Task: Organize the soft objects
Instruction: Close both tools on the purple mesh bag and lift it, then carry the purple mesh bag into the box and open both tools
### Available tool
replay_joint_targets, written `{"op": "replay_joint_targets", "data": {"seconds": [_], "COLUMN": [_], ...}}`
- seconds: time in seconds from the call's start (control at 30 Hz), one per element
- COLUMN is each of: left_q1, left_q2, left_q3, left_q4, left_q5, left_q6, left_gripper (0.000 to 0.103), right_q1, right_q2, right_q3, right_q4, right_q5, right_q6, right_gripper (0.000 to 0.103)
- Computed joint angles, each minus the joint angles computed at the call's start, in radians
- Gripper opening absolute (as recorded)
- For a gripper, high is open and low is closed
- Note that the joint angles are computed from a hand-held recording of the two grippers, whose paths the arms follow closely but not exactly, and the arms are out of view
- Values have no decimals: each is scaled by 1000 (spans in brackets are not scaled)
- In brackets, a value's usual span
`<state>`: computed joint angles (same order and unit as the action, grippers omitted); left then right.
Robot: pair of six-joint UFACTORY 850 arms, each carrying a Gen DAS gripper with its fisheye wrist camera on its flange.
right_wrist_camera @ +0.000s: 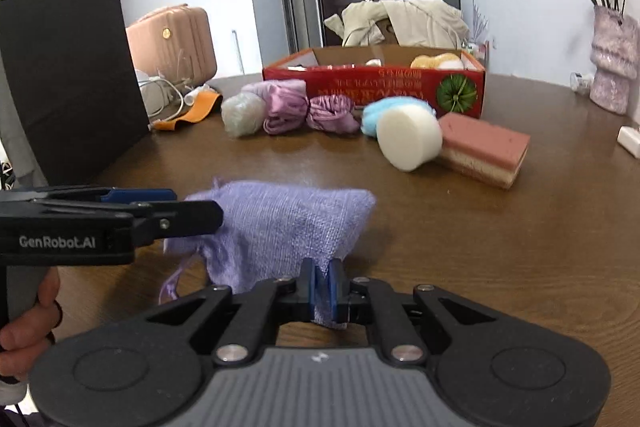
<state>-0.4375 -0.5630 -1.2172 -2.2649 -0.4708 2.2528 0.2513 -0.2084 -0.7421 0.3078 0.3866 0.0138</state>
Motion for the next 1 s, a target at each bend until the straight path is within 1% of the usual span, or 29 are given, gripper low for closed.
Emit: {"op": "replay_joint_targets", "data": {"seconds": [0.03,0.1,0.17,0.2,0.23,0.27,0.3,0.33,0.4,0.47,0.5,0.53,0.57,0.6,0.63,0.77,0.87,0.93,1.0], "left_q1": [-1,-2,7,12,13,13,12,11,7,3,3,5,6,6,5,1,4,9,14], "left_q2": [-6,-19,-36,-41,-46,-47,-48,-48,-49,-50,-51,-52,-53,-54,-55,-45,-31,-41,-72], "left_q3": [-6,-22,-46,-52,-59,-62,-64,-64,-70,-73,-75,-77,-80,-82,-85,-87,-100,-146,-227], "left_q4": [5,0,72,91,103,105,105,106,110,98,97,103,110,111,113,90,45,35,37], "left_q5": [3,19,19,16,19,24,25,23,31,44,48,46,47,48,50,51,28,18,28], "left_q6": [-12,-25,-121,-151,-165,-165,-160,-154,-154,-137,-135,-143,-150,-149,-150,-121,-61,-46,-46], "left_gripper": [51,30,27,25,24,23,22,22,22,22,21,21,21,21,21,20,19,19,19], "right_q1": [-1,-3,-5,-11,-25,-40,-52,-64,-82,-94,-98,-105,-113,-117,-116,-111,-109,-116,-130], "right_q2": [-3,-5,1,10,15,20,22,20,5,-22,-31,-38,-42,-43,-43,-45,-30,-24,-35], "right_q3": [-1,-8,-5,3,8,15,18,19,8,-20,-24,-23,-23,-22,-24,-33,-42,-71,-128], "right_q4": [-13,-23,-10,-33,-97,-159,-179,-199,-263,-328,-362,-414,-476,-506,-504,-499,-474,-470,-490], "right_q5": [1,-9,-6,6,14,30,45,61,76,50,62,81,100,114,111,104,98,90,69], "right_q6": [9,4,-25,1,69,146,187,229,313,386,420,476,543,573,567,554,515,477,446], "right_gripper": [7,7,17,19,26,37,44,57,58,55,53,43,30,24,17,8,7,7,7]}}
